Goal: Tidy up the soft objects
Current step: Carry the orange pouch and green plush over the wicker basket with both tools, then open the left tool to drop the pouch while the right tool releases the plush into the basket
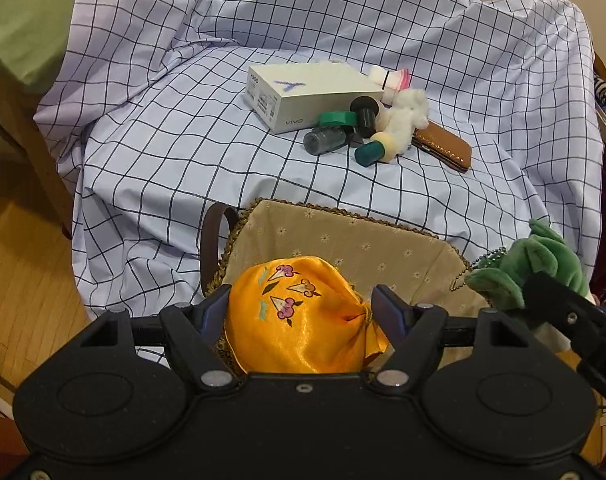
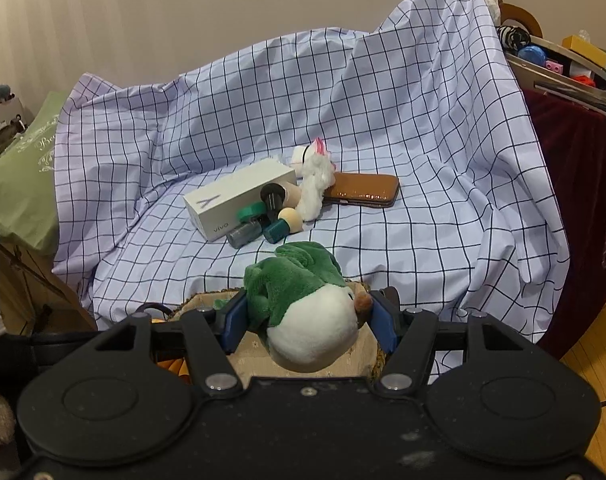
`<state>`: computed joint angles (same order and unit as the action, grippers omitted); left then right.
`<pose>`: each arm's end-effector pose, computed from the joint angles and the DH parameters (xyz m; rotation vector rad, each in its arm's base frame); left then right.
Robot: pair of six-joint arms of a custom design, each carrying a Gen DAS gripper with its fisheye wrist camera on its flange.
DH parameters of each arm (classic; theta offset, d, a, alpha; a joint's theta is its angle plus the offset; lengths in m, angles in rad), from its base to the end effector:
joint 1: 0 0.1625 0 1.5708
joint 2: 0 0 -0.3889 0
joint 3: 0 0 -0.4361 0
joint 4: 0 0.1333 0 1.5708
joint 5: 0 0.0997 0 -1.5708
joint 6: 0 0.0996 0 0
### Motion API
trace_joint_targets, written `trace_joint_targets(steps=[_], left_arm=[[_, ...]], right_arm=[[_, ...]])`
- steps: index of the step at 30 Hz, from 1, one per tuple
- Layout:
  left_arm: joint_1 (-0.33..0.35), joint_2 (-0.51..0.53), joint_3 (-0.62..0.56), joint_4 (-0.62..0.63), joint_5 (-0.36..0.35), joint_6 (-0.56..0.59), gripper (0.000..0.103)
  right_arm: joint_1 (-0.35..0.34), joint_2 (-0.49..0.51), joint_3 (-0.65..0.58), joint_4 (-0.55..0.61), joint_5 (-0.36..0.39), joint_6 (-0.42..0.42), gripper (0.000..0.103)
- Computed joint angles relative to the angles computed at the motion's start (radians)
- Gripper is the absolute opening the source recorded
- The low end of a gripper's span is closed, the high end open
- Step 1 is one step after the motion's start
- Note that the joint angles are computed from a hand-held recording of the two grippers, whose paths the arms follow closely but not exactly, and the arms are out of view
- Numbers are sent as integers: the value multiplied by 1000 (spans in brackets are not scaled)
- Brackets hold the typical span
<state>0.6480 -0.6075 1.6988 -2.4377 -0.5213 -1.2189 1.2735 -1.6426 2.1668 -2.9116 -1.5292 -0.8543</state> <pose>-0.3511 -0.5413 -0.0730 -0.1873 2.2533 -1.0244 -0.0123 -0.5092 0.3366 0.7273 -2.4596 0.9597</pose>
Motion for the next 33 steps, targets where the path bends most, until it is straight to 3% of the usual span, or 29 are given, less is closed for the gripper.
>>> trace_joint_targets(steps=[4,9,12,16,18,33], left_arm=[[-2,10,-14,34,11,3,69],[20,7,-5,-21,-54,29,65],[15,7,-7,2,-44,21,64],[5,8,-12,39,-25,5,69],[-1,9,-14,57,-7,-6,78],[-2,5,-3,58,-1,-8,79]], right_arm=[[6,9,-6,8,-27,2,62],[13,25,-18,15,-61,10,62],[17,31,-23,21,-71,13,62],[18,31,-22,21,-71,10,62],[18,31,-23,25,-73,9,62],[22,37,-26,38,-86,7,64]])
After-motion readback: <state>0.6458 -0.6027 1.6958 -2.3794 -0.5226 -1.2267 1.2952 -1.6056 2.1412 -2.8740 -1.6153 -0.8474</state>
